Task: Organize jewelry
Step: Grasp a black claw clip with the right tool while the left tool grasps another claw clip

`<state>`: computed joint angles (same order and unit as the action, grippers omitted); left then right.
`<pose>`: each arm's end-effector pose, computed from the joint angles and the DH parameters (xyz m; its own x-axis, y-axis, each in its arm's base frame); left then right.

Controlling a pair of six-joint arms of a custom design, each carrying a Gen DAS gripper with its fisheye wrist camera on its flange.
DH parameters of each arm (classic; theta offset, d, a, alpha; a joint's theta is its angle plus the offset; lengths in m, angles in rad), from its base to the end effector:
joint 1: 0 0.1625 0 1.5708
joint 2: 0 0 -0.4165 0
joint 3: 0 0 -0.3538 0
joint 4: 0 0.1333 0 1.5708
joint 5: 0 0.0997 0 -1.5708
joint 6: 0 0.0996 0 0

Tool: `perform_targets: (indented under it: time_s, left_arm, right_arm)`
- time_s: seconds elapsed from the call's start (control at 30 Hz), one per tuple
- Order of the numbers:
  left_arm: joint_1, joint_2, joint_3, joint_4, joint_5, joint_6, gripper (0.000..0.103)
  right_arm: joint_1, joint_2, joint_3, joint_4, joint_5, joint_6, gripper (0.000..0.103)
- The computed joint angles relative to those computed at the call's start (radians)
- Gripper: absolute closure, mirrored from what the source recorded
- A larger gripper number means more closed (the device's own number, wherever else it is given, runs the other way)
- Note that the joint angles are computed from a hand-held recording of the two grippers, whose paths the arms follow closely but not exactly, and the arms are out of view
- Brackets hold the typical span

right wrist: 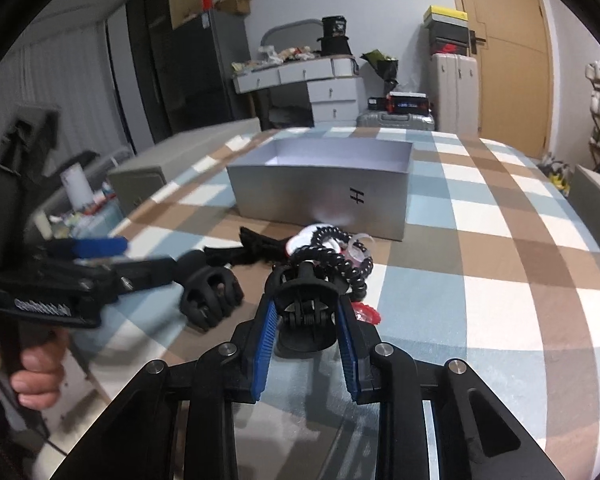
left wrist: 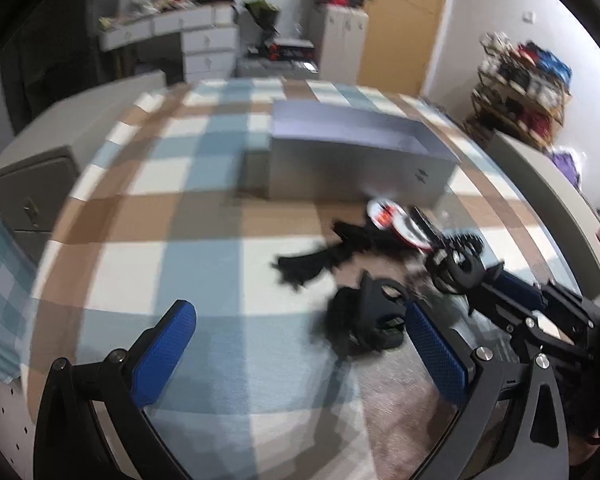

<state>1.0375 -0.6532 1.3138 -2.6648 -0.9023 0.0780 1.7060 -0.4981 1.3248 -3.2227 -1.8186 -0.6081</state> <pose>-0.2049 -0.7307 0.1695 -0.7697 0.2352 -0.5935 0.5229 0.7655 -0.3749 0.2082 -0.7226 0.1089 -0.7561 -0.3447 0.5563 -0.6377 0.5791 -0.5079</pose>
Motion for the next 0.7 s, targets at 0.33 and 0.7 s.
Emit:
perform_targets:
  time_s: [0.33, 0.7]
  left_arm:
    - [0.004, 0.047, -0.074, 0.100, -0.019, 0.024, 0.001]
    - [0.010, 0.059, -0.097, 0.142, -0.054, 0.062, 0.017]
  right_arm:
    - [-0.014, -0.048, 0.073, -0.021, 0.096, 0.013, 0.075]
    - [-0.051, -0.098, 0.117, -0.041, 0.242, 0.099, 0.074]
